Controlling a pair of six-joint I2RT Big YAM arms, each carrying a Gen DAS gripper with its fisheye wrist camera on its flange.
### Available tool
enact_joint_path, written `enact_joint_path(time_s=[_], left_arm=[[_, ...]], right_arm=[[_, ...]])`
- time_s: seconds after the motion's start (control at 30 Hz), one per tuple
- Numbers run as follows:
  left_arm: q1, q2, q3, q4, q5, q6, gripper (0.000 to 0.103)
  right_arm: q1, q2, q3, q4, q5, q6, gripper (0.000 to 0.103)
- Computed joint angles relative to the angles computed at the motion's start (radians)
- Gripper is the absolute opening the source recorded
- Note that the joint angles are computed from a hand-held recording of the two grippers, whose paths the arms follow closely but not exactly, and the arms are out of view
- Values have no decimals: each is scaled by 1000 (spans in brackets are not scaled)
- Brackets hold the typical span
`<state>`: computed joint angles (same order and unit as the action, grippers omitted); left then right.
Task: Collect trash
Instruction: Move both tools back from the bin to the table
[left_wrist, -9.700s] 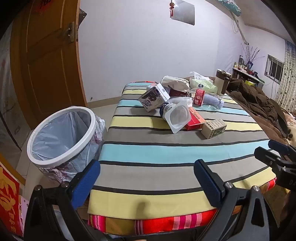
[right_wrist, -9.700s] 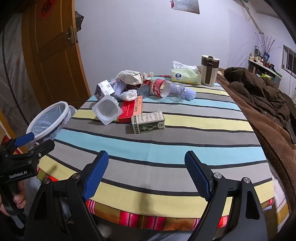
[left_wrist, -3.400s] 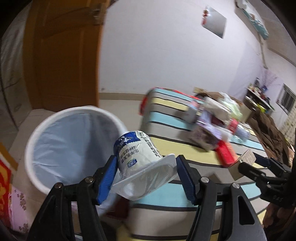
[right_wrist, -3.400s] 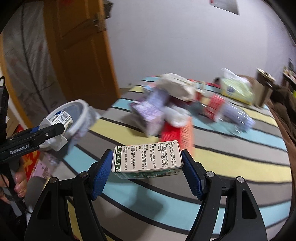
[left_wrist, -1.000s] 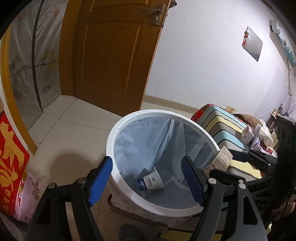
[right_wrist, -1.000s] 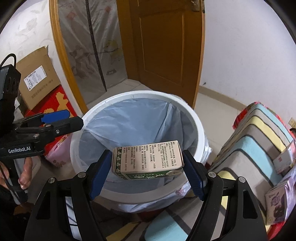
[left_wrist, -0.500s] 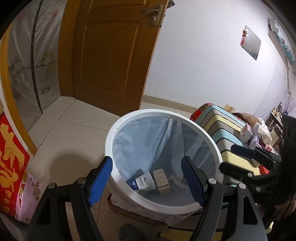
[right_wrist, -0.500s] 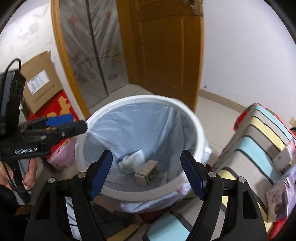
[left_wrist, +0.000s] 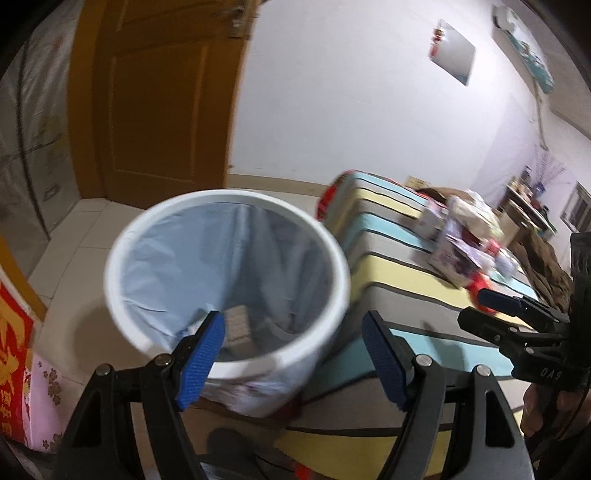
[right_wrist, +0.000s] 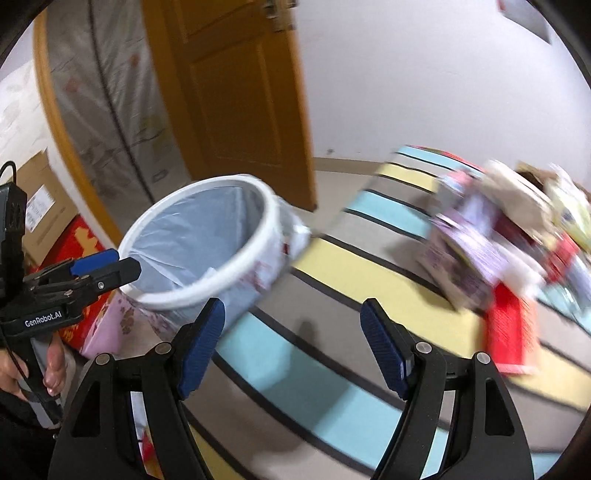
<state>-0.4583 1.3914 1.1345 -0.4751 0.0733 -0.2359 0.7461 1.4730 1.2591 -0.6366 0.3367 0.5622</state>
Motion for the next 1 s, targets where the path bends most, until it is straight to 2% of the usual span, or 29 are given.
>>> enact_joint_path(time_s=[0.07, 0.23, 0.4, 0.5, 0.77, 0.87, 1.0], left_arm=[[-28, 1, 8, -7, 7, 4, 75], [-93, 6, 23, -28, 23, 8, 59], [-143, 25, 49, -51, 28, 18, 48], [-169, 46, 76, -59, 23, 20, 48], [-191, 144, 196, -96, 9, 16, 50], [-191, 178, 237, -101, 7, 10, 57], [-190, 222, 287, -116, 21, 4, 60]], right_arm=[[4, -35, -31, -9, 35, 23, 77], [14, -105, -99, -42, 105, 91, 77], [4, -173, -168, -54, 147, 147, 77], [-11, -196, -194, -55, 181, 150, 77], [-75, -204, -224, -52, 182, 155, 77], [-106, -190, -221, -47, 172, 137, 77], [-145, -163, -214, -38, 143, 109, 77]])
